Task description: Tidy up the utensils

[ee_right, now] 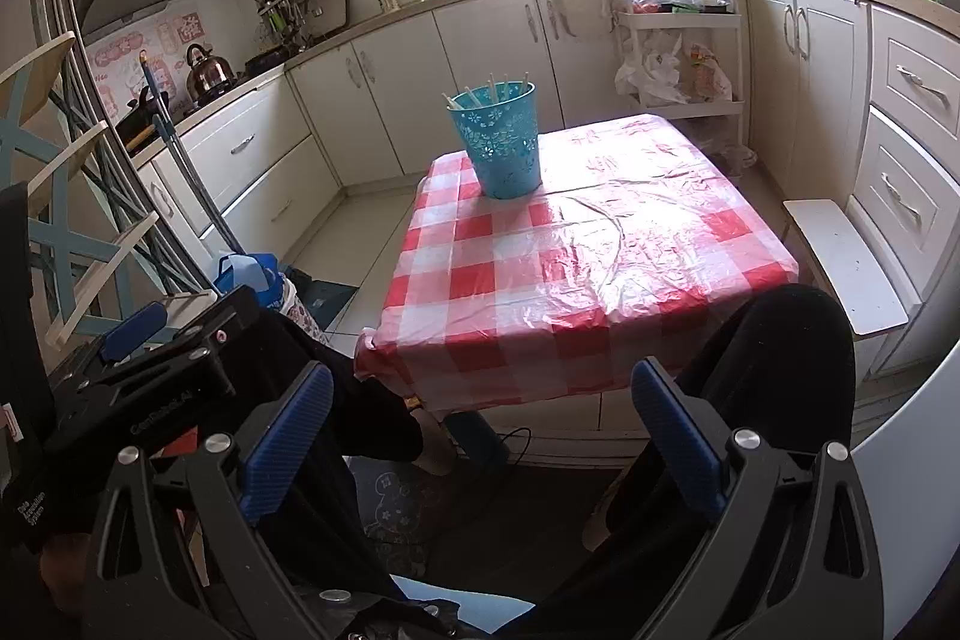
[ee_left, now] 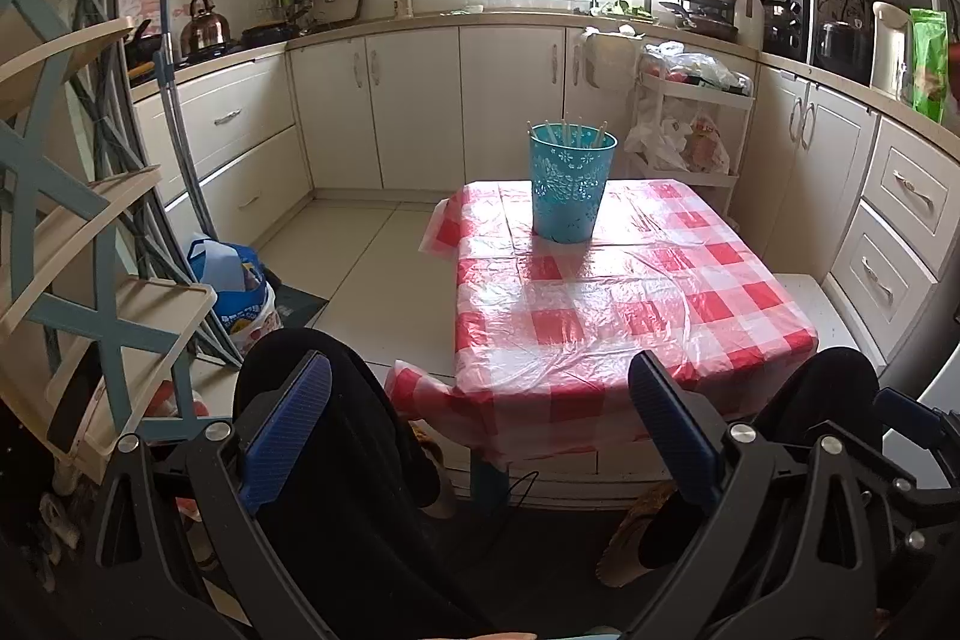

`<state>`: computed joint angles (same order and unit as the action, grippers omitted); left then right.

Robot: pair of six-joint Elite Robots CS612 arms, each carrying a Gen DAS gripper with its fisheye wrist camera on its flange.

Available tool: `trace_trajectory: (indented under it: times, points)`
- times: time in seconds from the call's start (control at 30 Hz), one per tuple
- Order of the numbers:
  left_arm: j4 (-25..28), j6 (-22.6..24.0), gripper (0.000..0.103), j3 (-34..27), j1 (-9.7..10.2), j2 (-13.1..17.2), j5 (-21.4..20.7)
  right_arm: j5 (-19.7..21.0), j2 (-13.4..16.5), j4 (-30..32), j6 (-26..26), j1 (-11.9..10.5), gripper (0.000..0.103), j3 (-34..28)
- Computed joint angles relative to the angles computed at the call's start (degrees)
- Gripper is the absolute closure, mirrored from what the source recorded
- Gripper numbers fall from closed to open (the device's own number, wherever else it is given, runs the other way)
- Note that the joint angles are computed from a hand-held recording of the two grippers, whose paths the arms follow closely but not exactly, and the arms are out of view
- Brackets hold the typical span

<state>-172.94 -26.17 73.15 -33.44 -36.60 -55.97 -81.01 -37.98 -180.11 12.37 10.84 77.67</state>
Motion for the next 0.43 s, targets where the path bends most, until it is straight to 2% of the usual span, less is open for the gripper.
trace_trajectory:
  times: [0.17,0.43]
  points:
    - [-2.5,0.1,0.008,1.3,-0.35,-0.5,1.4,-0.3,-0.4,-1.7,0.1,0.0,0.007,0.8]
    - [-6.0,-0.3,0.008,3.1,-0.42,-1.2,1.1,-0.8,-1.0,-3.6,-0.1,0.1,0.007,2.0]
